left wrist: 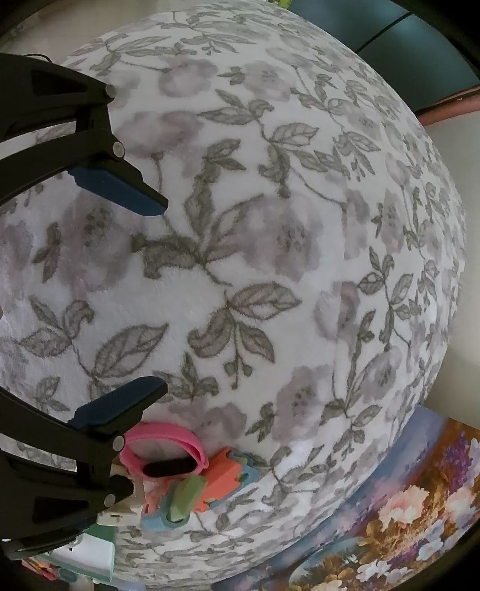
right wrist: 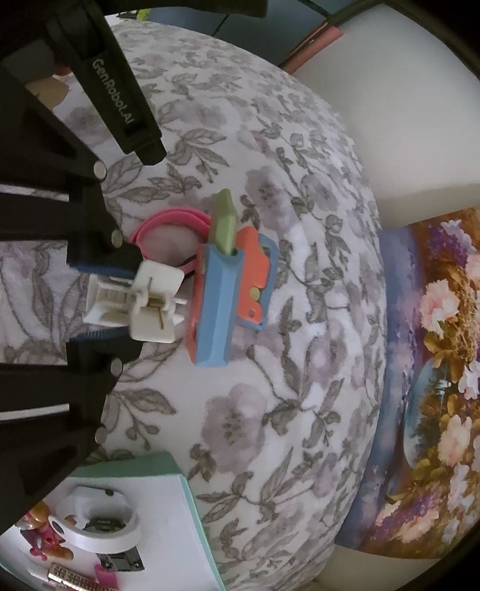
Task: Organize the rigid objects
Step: 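Grasp the white charger with the right gripper while the left grasps the green-tipped toy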
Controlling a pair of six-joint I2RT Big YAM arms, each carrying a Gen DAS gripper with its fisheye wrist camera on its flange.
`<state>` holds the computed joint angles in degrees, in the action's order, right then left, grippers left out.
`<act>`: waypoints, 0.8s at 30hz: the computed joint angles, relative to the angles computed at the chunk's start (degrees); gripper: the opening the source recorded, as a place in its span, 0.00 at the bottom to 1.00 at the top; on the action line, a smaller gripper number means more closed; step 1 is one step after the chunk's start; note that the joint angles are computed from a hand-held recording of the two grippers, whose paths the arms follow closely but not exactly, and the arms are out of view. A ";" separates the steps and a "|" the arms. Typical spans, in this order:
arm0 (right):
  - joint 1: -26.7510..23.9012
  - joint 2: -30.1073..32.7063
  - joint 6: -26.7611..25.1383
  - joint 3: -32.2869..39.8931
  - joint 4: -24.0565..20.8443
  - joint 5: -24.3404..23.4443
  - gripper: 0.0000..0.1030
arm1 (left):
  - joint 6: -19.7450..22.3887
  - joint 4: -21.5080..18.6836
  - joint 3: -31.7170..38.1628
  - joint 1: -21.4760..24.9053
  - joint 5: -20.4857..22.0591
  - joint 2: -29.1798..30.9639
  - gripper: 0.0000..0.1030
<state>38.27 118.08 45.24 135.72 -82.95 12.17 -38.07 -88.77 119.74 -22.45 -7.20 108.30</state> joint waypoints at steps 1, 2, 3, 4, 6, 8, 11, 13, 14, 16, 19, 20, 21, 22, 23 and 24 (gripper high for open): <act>-0.15 -0.32 0.10 -0.31 0.27 -0.12 0.17 | 0.06 -0.37 0.73 -0.09 -0.02 0.24 0.87; -0.29 -0.71 0.19 -0.76 0.52 -0.27 0.17 | 0.20 -0.57 1.26 -0.20 -0.05 0.41 0.87; -0.41 -1.01 0.37 -1.13 0.79 -0.37 0.17 | 0.33 -0.74 1.72 -0.28 -0.05 0.61 0.87; -0.57 -1.49 0.64 -1.73 1.27 -0.40 0.17 | 0.46 -0.85 2.20 -0.40 -0.02 0.80 0.87; -0.84 -2.22 0.98 -2.48 2.02 -0.37 0.17 | 0.46 -1.49 3.83 -0.62 -0.05 1.54 0.87; -1.19 -3.16 1.22 -3.29 2.91 -0.38 0.17 | 0.04 -1.84 5.20 -0.91 -0.07 2.05 0.87; -1.79 -4.60 1.93 -4.42 3.70 0.03 0.17 | -0.42 -1.89 7.42 -1.00 0.25 2.71 0.87; -2.37 -6.06 2.87 -5.81 4.51 0.44 0.17 | -0.65 -1.56 8.80 -1.13 0.57 3.04 0.87; -2.62 -6.76 3.34 -6.53 4.86 0.60 0.17 | -0.44 -1.60 9.82 -1.06 0.77 3.42 0.87; -3.29 -8.32 4.51 -8.15 5.70 0.86 0.17 | -0.19 -1.28 11.22 -1.37 1.08 3.89 0.87; -4.49 -10.97 6.28 -10.95 7.01 1.35 0.17 | 0.58 -0.24 12.53 -2.14 2.73 4.39 0.87; -4.85 -11.73 6.75 -11.73 7.35 1.63 0.17 | 0.96 0.31 12.61 -2.36 3.61 4.47 0.87; -5.16 -12.41 7.08 -12.49 7.64 1.81 0.17 | 1.20 0.91 12.41 -2.57 4.57 4.41 0.87; -5.48 -13.09 7.41 -13.27 7.89 1.93 0.17 | 1.40 1.47 12.82 -2.86 5.84 4.72 0.87; -5.92 -13.98 7.96 -14.29 8.28 2.11 0.17 | 1.42 2.89 10.34 -3.13 6.53 3.45 0.87; -6.24 -14.65 8.37 -15.11 8.60 2.22 0.17 | 1.54 3.08 10.68 -3.46 6.95 3.70 0.87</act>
<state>32.04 103.44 53.61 120.61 -74.35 14.39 -36.53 -85.69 130.42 -25.91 -0.26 112.00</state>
